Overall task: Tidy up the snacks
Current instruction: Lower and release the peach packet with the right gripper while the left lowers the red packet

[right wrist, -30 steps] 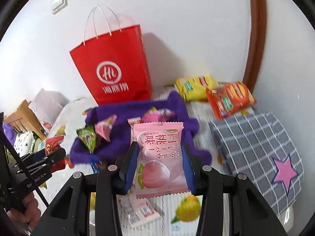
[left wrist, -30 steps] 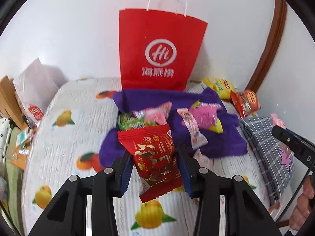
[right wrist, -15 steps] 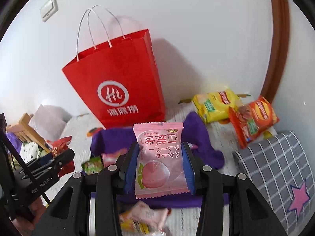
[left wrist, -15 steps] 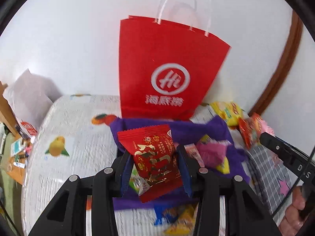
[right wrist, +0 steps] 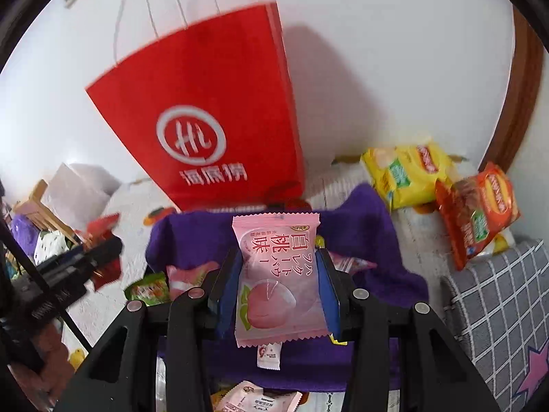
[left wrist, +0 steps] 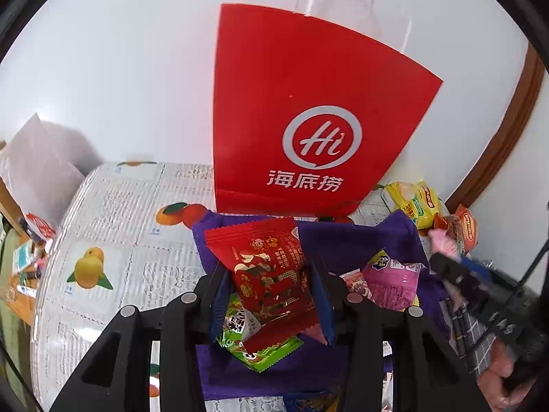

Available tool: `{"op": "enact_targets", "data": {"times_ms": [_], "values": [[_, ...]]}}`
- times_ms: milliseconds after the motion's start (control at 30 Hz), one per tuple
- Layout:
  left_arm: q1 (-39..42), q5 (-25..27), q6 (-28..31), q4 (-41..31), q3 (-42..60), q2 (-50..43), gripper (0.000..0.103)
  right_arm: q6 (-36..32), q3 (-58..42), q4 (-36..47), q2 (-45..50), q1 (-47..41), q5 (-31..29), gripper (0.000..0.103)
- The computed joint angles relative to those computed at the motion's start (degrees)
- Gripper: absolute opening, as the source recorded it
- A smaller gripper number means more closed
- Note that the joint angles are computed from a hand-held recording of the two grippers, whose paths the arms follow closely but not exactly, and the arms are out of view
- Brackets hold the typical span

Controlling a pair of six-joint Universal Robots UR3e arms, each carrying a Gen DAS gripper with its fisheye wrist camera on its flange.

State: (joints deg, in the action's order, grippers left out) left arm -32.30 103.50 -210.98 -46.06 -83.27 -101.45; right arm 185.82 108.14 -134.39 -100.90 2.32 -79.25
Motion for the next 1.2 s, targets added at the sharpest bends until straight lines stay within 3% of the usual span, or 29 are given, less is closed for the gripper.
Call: {"op": "enact_targets", "data": {"times_ms": [133, 267, 567, 767, 1200], "values": [[1.02, 0.05, -1.16, -0.75, -0.85, 0.6, 0.041, -0.91, -0.76, 3.57, 2.43, -2.22, 4.89, 0.043], [1.95, -2.14, -1.65, -0.18, -2.08, 1.51, 0.041, -1.06, -2.43, 5.99, 5.98, -1.56, 4.36, 0.043], [0.61, -0.73, -2.15, -1.02, -0.51, 0.3, 0.041, -2.17, -4.58, 9.08, 9.47, -0.35, 3.93, 0.043], [0.44, -0.8, -2.17, -1.22, -0.28, 0.3, 0.041, -2.25, -6.29, 13.64, 12.41, -1.6, 7.29, 0.043], [1.07, -1.39, -2.73, -1.94, -0.23, 0.1, 0.041, -0.79, -7.76, 13.32, 14.83, -0.17, 4.01, 0.045]]}}
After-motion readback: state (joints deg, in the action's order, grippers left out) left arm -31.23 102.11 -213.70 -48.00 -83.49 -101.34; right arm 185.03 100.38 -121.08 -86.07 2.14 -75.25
